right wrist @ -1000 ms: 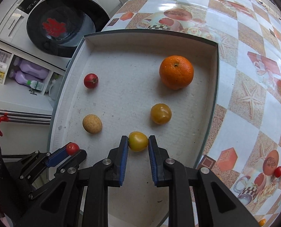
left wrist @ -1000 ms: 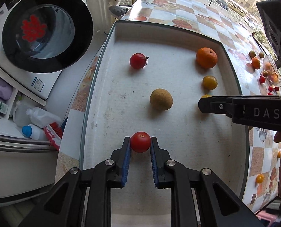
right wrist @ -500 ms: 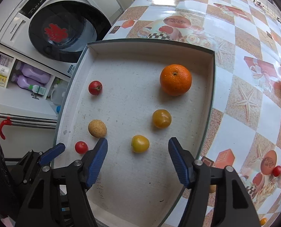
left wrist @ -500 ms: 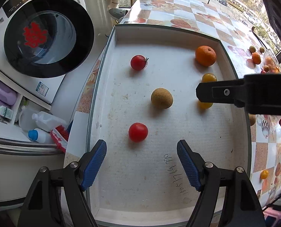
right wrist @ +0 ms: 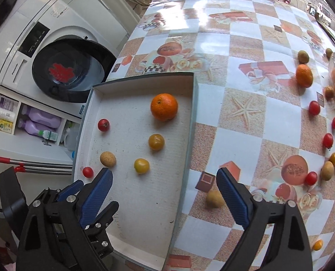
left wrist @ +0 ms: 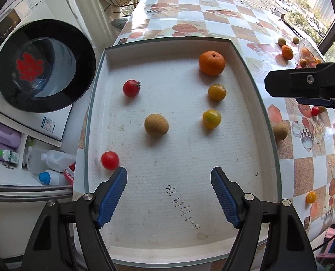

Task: Organize fruits
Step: 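Move both open tools back over the fruits on the table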

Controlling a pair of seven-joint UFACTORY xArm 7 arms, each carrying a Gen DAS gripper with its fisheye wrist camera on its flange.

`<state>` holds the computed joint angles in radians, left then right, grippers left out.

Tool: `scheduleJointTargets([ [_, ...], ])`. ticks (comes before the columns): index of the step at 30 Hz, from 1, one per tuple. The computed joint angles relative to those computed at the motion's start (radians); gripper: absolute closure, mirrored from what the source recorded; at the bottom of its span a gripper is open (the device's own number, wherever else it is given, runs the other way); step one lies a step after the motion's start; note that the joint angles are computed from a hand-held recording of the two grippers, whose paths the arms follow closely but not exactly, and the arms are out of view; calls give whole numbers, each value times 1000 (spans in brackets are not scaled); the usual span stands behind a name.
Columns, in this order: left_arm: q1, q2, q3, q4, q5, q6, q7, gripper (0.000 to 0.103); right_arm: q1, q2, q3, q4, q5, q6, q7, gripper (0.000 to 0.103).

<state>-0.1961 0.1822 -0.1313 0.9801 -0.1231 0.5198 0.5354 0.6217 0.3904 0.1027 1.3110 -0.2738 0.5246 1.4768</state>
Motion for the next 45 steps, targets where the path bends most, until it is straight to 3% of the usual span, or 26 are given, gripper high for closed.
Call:
scheduleJointTargets([
  [6, -32, -23, -32, -5, -20, -4, 32, 25, -1, -156, -7, -207, -40, -21, 164, 8],
  [13, -79, -42, -68, 18, -96, 6, 91, 25, -56, -361, 69, -444, -63, 17, 345, 8],
  [23, -195, 12, -120, 76, -111, 40, 68, 25, -101, -614, 210, -723, 119, 96, 471, 8],
  [33, -302, 116, -155, 109, -33, -1, 9, 25, -61, -716, 272, -855, 248, 101, 547, 8],
  [40, -346, 167, -150, 129, 45, -49, -68, 25, -56, -718, 280, -898, 251, 45, 547, 8],
  [45, -355, 200, -158, 148, 64, -66, -85, 25, -68, -687, 277, -877, 215, 59, 515, 8],
])
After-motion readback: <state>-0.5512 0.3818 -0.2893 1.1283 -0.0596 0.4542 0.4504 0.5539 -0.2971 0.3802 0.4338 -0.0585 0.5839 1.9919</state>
